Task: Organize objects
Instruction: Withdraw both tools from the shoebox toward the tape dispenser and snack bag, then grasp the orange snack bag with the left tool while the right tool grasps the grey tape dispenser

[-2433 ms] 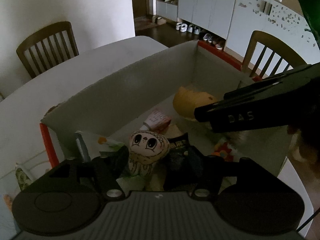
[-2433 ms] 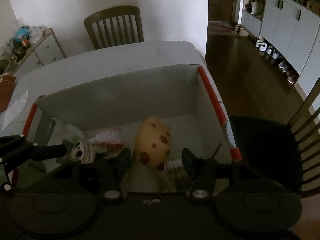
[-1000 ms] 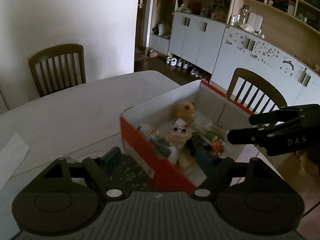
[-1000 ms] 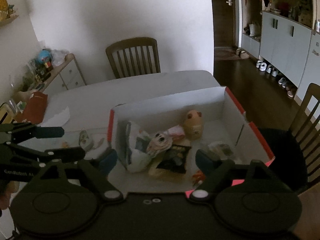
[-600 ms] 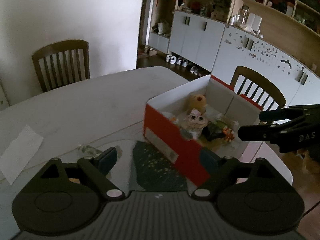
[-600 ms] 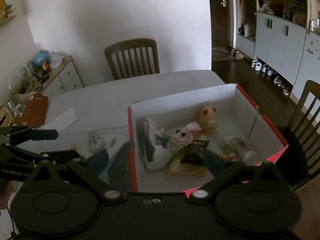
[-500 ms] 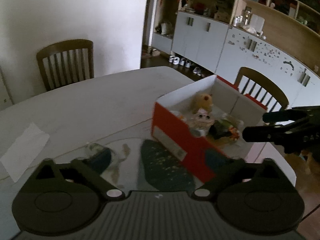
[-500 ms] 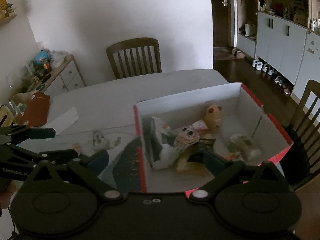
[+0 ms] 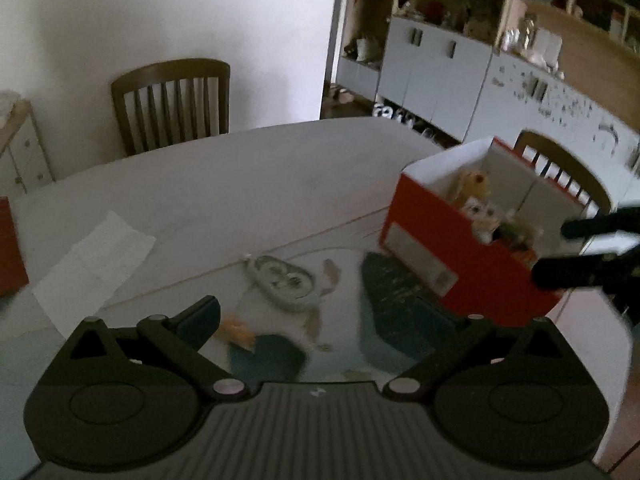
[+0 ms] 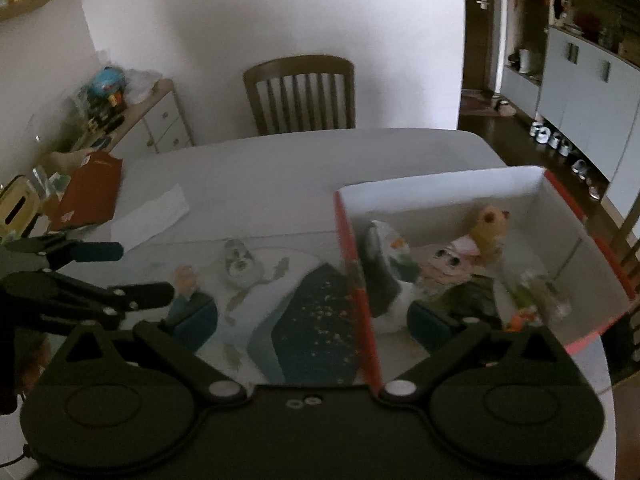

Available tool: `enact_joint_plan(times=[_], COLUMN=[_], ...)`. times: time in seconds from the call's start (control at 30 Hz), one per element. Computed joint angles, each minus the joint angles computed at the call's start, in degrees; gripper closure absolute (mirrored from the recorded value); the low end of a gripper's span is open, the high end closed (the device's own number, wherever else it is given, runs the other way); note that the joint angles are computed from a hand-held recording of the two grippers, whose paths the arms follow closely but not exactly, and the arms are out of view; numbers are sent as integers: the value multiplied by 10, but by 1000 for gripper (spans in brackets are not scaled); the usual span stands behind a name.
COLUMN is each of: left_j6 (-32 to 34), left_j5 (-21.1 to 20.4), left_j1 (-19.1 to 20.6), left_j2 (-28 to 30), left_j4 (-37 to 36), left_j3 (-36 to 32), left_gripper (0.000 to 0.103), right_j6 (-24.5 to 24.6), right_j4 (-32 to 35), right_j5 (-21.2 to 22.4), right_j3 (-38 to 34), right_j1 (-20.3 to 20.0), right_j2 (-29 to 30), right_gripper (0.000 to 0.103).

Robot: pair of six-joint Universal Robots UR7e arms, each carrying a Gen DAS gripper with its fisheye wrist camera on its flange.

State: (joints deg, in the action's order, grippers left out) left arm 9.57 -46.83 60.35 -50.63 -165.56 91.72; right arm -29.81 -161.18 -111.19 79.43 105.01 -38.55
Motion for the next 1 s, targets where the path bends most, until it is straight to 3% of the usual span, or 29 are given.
enact_joint_plan(times=[0.1, 0.33, 0.53, 1.0], left_j6=[45, 42, 43, 135], left_j5=[30, 8, 16, -19], left_j1=[7, 38, 56, 93], left_j2=[10, 5, 13, 55], left_j4=[-30, -49, -59, -66], left_j3=[4, 16, 14, -37], left_gripper=[0, 0, 0, 1], right_j6=[-10, -23, -32, -63], right_j4=[12, 55, 90, 187], right_j5=[4, 3, -3, -32], right_j3=[-14, -65, -119, -276], right_j1=[4, 11, 14, 11], right_j2=[13, 56, 99, 219], right_gripper=[2, 2, 4, 10])
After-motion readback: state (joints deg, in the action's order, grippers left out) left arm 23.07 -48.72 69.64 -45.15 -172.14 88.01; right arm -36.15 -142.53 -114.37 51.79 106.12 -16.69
